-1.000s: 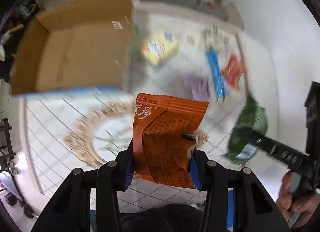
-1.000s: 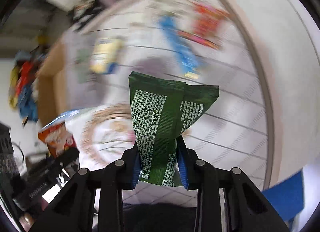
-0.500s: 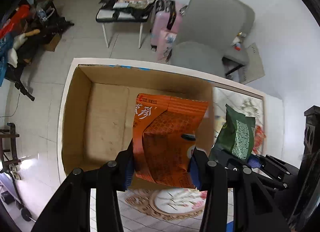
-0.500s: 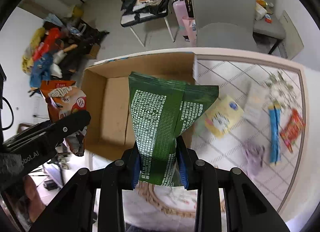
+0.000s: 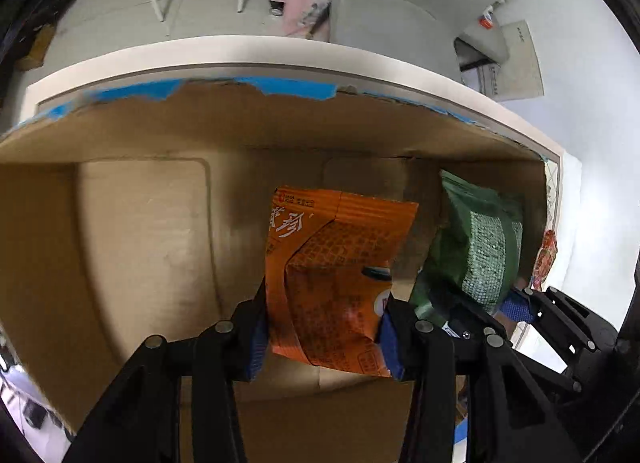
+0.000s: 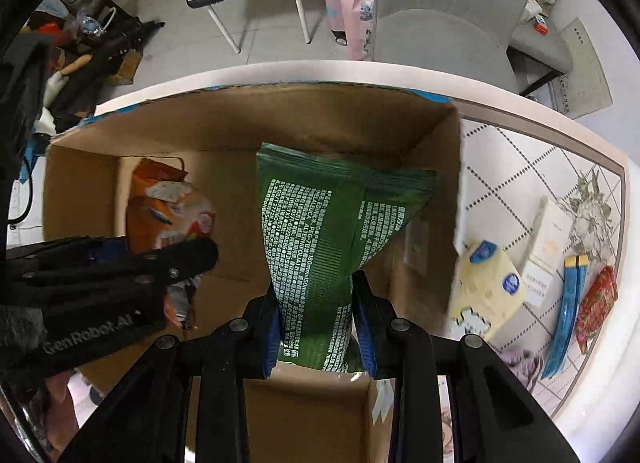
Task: Organize soft objects
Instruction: 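Carry both bags into the box and open both tools to release them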
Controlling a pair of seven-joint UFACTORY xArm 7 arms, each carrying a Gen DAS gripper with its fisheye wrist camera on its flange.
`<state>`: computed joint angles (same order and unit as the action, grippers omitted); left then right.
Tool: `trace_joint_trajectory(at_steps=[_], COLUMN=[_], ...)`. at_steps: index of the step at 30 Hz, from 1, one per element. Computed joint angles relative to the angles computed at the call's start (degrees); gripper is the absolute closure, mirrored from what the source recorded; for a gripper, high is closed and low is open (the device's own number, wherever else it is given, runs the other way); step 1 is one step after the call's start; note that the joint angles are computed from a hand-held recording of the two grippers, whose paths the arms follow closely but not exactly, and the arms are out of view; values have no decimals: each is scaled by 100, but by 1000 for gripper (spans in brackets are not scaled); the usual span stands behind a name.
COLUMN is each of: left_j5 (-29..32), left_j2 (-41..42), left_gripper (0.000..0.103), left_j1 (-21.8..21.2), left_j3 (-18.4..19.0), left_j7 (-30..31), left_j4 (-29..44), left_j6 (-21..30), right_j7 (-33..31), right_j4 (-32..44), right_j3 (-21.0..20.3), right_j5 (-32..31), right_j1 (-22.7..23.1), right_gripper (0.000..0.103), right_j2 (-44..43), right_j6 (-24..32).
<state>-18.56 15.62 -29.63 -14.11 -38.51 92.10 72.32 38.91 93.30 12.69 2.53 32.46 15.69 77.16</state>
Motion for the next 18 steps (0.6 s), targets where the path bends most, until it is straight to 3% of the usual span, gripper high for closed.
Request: trace_joint_trajectory(at_steps=[5, 8, 11, 15, 18], left_j5=[255, 245, 380, 484, 829], left_j2=[220, 206, 78, -225, -393], left_gripper=[58, 56, 41, 21, 12], left_j1=[-61, -17, -15, -9, -86], left_j3=[61, 73, 101, 101, 100], left_j7=[-231, -249, -282, -322, -417], left_j4=[355, 411, 384, 209, 129], left_j6=[268, 400, 485, 454, 448], right_j7=[-101, -37, -7, 45, 123], right_j4=[111, 134, 158, 190, 59], right_j3=[-17, -53, -66, -56, -27], right_j5=[34, -76, -107, -177, -198], right_j1=[-13, 9, -7, 5, 20], right_gripper=[68, 62, 48, 38, 31], right_j2=[184, 160, 106, -19, -217], right_j6=[-59, -25, 35, 184, 237])
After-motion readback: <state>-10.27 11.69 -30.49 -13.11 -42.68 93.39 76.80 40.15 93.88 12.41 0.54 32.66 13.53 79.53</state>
